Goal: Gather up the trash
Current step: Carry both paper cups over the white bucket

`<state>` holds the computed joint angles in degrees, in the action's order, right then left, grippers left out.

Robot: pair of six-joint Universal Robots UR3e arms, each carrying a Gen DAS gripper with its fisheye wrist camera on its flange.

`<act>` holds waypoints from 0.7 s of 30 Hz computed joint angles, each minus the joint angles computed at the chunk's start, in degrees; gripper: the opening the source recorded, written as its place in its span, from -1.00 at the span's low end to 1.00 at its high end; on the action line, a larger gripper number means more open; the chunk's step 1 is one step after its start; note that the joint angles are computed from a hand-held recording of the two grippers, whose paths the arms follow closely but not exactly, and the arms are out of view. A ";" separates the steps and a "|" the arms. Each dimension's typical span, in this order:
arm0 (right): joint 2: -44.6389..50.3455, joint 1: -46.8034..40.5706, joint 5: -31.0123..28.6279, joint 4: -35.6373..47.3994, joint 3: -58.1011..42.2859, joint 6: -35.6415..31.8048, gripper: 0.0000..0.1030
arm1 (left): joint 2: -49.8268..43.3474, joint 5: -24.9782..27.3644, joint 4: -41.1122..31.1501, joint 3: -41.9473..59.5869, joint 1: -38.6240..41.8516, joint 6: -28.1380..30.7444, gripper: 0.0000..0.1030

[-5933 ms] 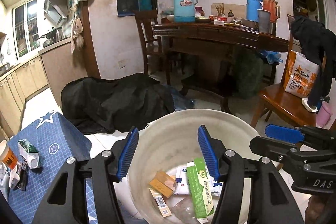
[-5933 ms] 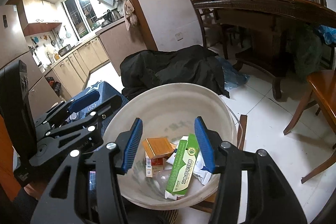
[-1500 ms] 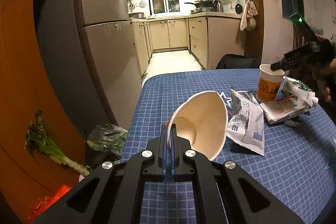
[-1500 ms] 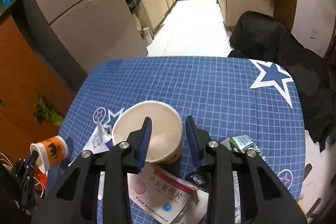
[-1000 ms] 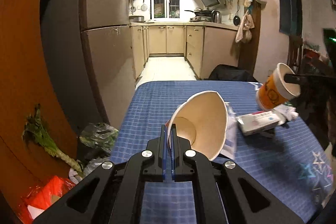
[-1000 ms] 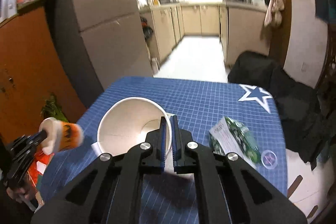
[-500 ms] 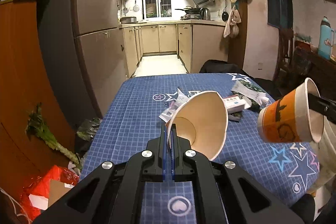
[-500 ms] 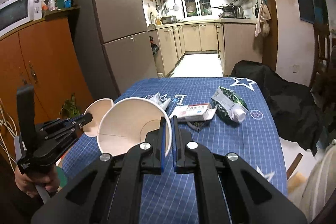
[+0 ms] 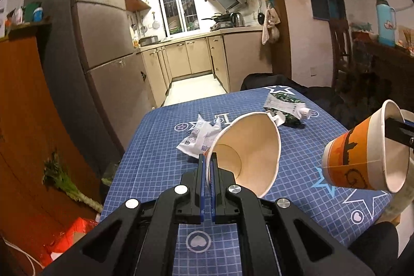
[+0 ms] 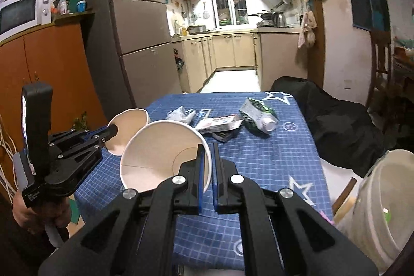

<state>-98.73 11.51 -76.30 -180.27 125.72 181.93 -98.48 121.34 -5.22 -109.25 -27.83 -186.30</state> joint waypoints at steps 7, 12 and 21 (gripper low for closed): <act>-3.62 -3.96 2.32 -0.17 4.22 -0.22 -0.93 | -3.06 1.63 -0.93 3.50 -2.66 0.90 -0.92; -4.52 -5.42 3.43 -0.42 5.21 -0.09 -0.93 | -5.17 3.58 -1.61 5.71 -4.43 1.23 -0.92; -12.21 -11.67 6.94 1.72 8.93 -0.99 -0.93 | -7.44 4.49 -2.07 8.86 -6.30 2.78 -0.92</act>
<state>-110.94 -0.16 -69.36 -178.55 134.65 180.94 -105.92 125.84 -7.29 -100.39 -34.13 -183.53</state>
